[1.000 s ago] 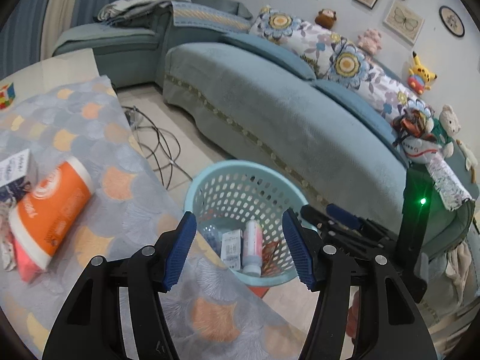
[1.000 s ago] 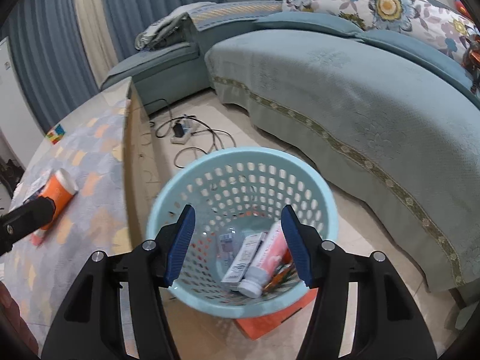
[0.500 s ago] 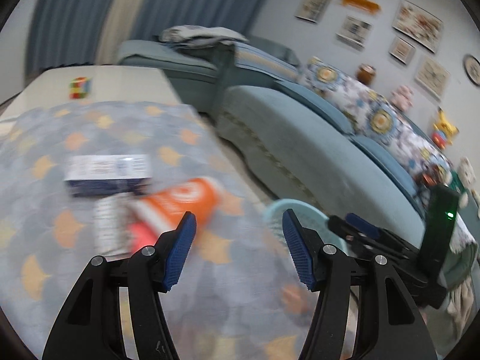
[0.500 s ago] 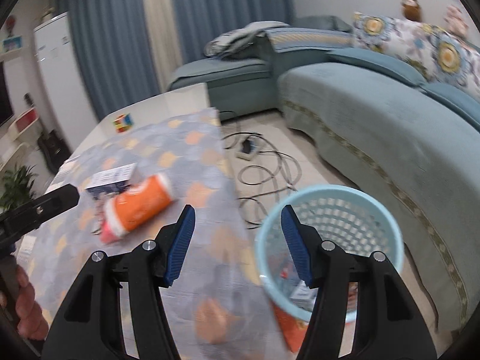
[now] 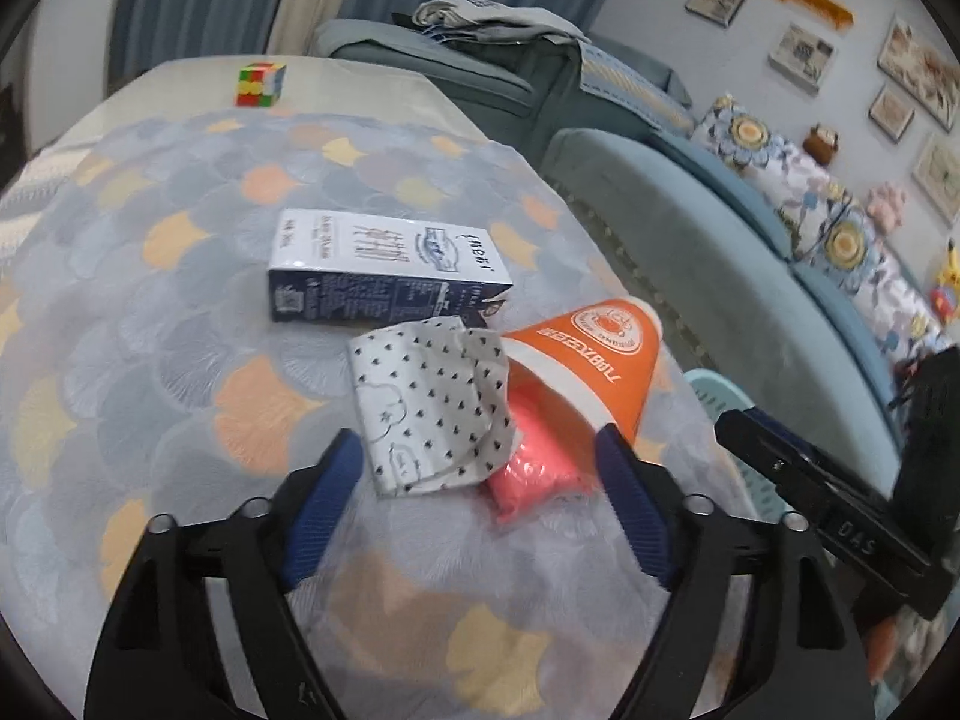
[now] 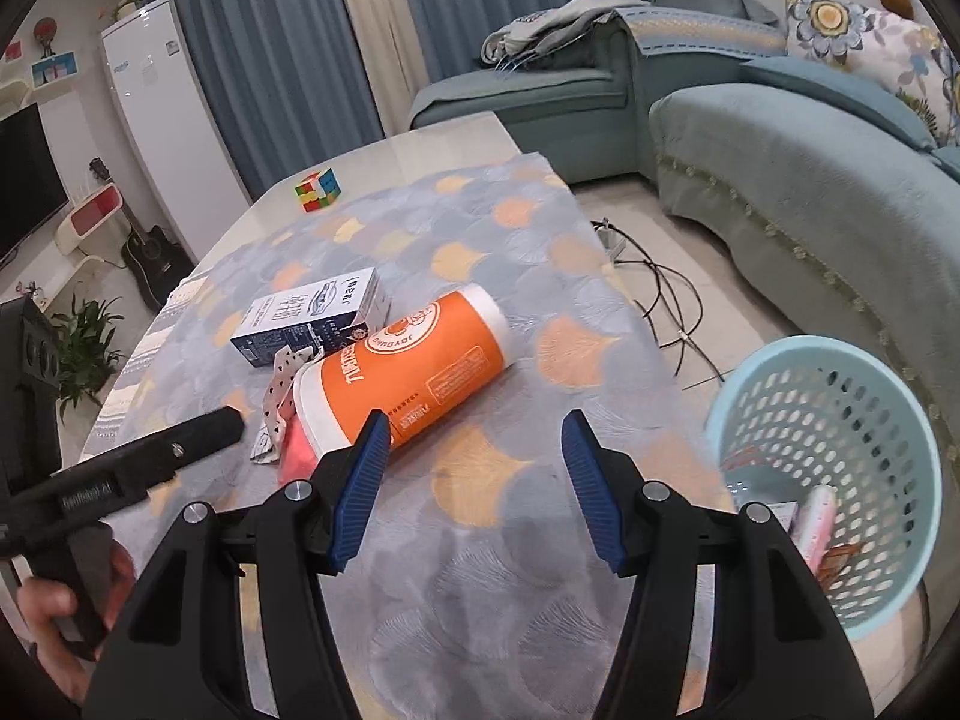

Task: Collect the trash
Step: 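Grasp the polka-dot paper with the left tool while the right tool grasps the orange cup, then carry paper and orange cup over the wastebasket and open both tools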

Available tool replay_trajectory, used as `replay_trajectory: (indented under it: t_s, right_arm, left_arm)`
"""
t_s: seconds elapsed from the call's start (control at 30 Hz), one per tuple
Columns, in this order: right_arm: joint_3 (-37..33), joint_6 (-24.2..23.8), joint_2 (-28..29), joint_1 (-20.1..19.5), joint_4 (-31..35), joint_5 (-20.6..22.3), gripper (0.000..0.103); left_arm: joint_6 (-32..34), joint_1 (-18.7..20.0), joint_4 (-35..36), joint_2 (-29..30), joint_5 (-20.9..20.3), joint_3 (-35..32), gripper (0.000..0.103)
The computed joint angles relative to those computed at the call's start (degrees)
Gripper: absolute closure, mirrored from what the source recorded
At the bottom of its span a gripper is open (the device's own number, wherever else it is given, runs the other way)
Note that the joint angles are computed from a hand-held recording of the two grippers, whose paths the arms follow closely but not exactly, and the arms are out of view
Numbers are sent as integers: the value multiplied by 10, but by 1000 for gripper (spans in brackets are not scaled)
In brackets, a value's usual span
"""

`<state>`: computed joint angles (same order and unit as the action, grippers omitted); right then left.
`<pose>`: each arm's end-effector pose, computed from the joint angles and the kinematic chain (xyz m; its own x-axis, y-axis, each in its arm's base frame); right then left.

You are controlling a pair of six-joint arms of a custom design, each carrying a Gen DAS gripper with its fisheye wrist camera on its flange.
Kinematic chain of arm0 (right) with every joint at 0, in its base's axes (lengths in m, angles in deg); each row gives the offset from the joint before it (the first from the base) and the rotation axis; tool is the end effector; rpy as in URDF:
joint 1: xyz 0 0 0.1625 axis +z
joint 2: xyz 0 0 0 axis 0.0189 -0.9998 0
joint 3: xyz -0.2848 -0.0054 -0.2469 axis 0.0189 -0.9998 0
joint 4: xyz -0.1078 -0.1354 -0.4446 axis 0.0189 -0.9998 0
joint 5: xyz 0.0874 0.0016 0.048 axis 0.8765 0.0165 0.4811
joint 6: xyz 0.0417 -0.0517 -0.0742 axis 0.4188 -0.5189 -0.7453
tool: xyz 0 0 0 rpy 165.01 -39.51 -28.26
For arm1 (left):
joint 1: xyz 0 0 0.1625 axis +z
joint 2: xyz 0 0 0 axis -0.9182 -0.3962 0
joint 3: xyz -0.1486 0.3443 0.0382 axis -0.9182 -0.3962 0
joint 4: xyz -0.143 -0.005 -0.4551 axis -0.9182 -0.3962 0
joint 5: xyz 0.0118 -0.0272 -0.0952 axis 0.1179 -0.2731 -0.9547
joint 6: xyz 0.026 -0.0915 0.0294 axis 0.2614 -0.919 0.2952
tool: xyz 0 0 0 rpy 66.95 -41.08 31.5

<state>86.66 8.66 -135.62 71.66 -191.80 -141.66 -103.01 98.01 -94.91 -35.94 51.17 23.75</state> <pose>-0.0142 -0.5337 0.2984 -0.7612 -0.5268 0.3782 -0.6468 0.6591 -0.3837 -0.3372 -0.4607 -0.0730 -0.8805 -0.2454 -0.4056 0.1653 0.6428 -0.7479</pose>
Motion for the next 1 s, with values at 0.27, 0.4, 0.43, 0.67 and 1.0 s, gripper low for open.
replay_trajectory:
  t_s: [0.27, 0.4, 0.43, 0.67, 1.0]
  right_arm:
    - [-30, 26, 27, 12, 13, -2, 47]
    - [-50, 46, 49, 26, 43, -17, 42]
    - [-54, 55, 56, 31, 47, -24, 34]
    - [-85, 129, 109, 53, 56, -66, 30]
    - [-102, 185, 151, 77, 49, -88, 26]
  left_arm:
    - [-13, 31, 53, 12, -25, -35, 57]
    - [1, 32, -13, 9, -27, -10, 90]
    - [-8, 30, -4, 6, -21, -7, 92]
    - [-2, 0, -125, 15, 32, 41, 97]
    - [10, -8, -141, 23, 51, 36, 97]
